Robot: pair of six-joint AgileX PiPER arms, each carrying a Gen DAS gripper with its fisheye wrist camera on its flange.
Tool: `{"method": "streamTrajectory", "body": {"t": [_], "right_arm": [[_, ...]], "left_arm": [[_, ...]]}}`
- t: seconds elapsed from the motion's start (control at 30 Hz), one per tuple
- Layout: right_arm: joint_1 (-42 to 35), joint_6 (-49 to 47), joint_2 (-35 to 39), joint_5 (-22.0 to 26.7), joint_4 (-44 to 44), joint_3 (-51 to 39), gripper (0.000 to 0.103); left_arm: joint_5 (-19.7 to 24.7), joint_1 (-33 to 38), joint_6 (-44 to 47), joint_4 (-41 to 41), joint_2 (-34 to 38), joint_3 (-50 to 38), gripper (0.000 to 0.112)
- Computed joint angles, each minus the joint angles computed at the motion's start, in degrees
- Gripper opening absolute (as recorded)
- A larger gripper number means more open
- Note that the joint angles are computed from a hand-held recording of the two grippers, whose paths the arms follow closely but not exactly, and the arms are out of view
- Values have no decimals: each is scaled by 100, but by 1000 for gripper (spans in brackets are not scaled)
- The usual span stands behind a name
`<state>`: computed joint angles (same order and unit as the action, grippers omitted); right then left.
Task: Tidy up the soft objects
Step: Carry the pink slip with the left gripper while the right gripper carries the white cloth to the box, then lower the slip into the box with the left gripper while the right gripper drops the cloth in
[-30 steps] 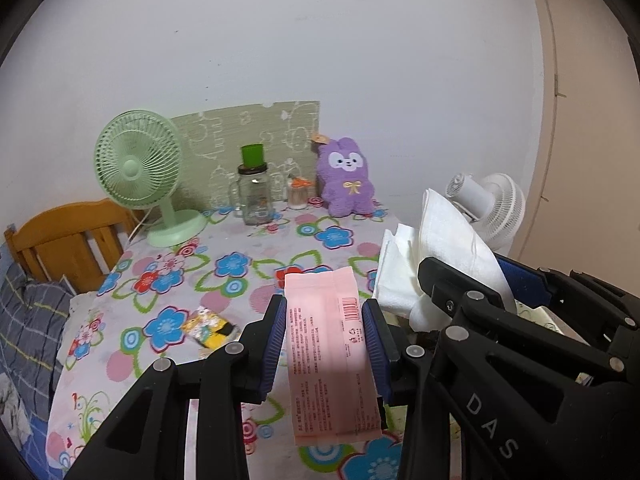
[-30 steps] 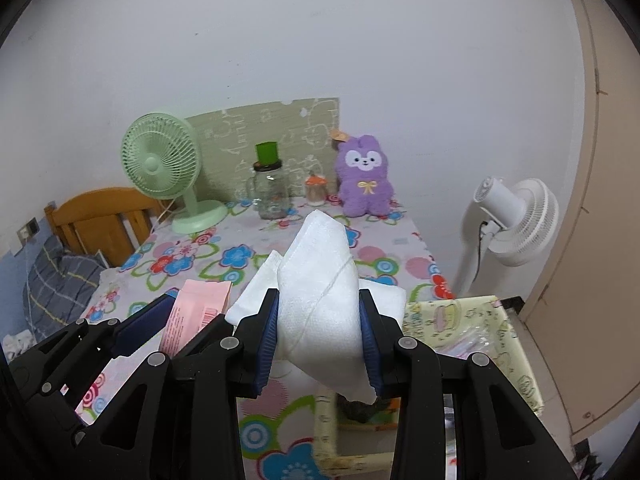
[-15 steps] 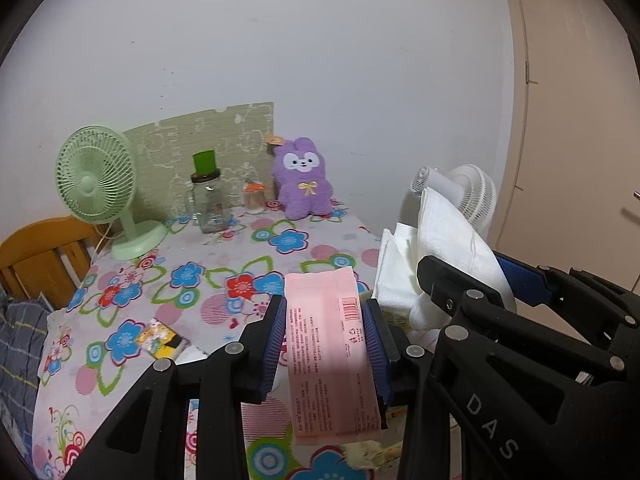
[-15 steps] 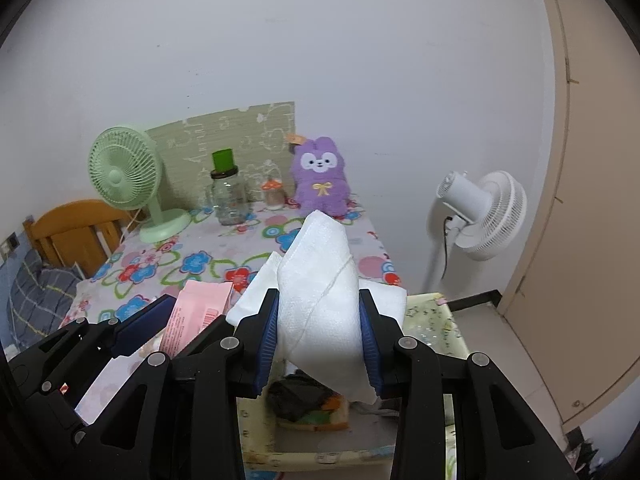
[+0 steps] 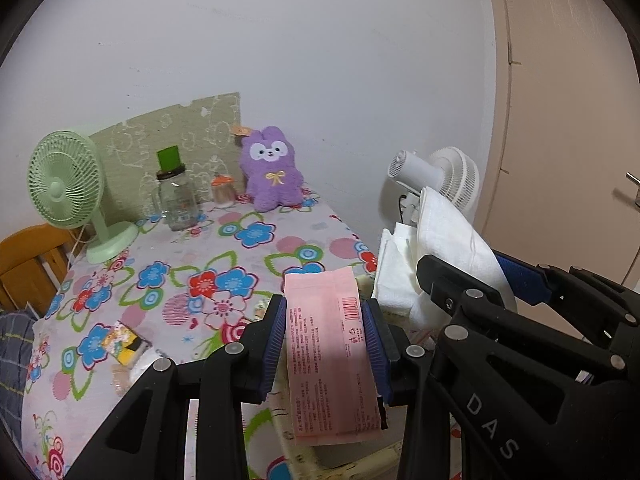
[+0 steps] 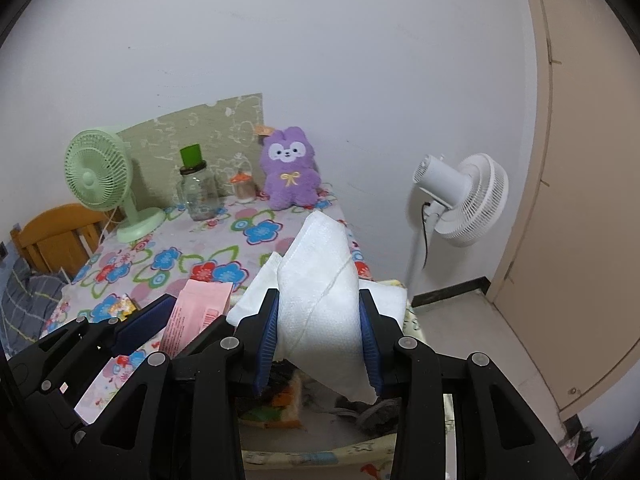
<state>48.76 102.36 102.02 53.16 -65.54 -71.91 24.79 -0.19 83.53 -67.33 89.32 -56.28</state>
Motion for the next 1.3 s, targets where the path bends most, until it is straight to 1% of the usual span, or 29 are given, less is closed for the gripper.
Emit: {"method": "streamTrajectory", "body": {"t": [0.1,0.2,0.3,0.37,0.4,0.43,0.53,0.57,0.6,0.7,0.77,0.8,0.87,1.0,1.07,1.3], "right_arm": [[-120,62,-11,-131,25,133,41],[-212,61,7,-232,70,213,41],[-337,14,49,-401,162,262,41],[-414,17,75,-527,201,313,41],[-442,11,95,-563,217,323,41],[-461,-10,124,-570,235,303,41],[-489,48,127,-652,230,367,42],[-499,76,133,-700,230,382,44],[-502,64,156,-718,251,368,45],[-505,4,182,-802,282,371,48],[-496,0,183,-866,269,384,56],[-483,4,182,-896,247,385,59],[-461,54,167,-931,207,398,67],[-415,78,174,-942,214,350,74],[-396,86,187,-903,208,324,79],[-196,52,267,-590,225,86,84]], "left_arm": [[-50,-130,-150,141,106,-40,39],[-63,-240,-575,533,301,-173,40],[-122,-316,-742,718,398,-196,40],[-185,-367,-875,883,449,-207,45],[-253,-399,-968,984,461,-202,56],[-346,-432,-1093,1107,478,-202,62],[-312,-398,-1311,1347,543,-258,66],[-308,-402,-1418,1470,552,-269,67],[-315,-408,-1492,1570,563,-276,68],[-357,-401,-1431,1596,542,-228,71],[-307,-371,-1339,1524,524,-212,73],[-260,-332,-1236,1432,509,-198,75],[-191,-274,-1137,1341,484,-186,77],[-39,-156,-1001,1258,434,-187,81],[22,-95,-891,1166,401,-171,82],[109,74,-750,1054,270,-123,87]]}}
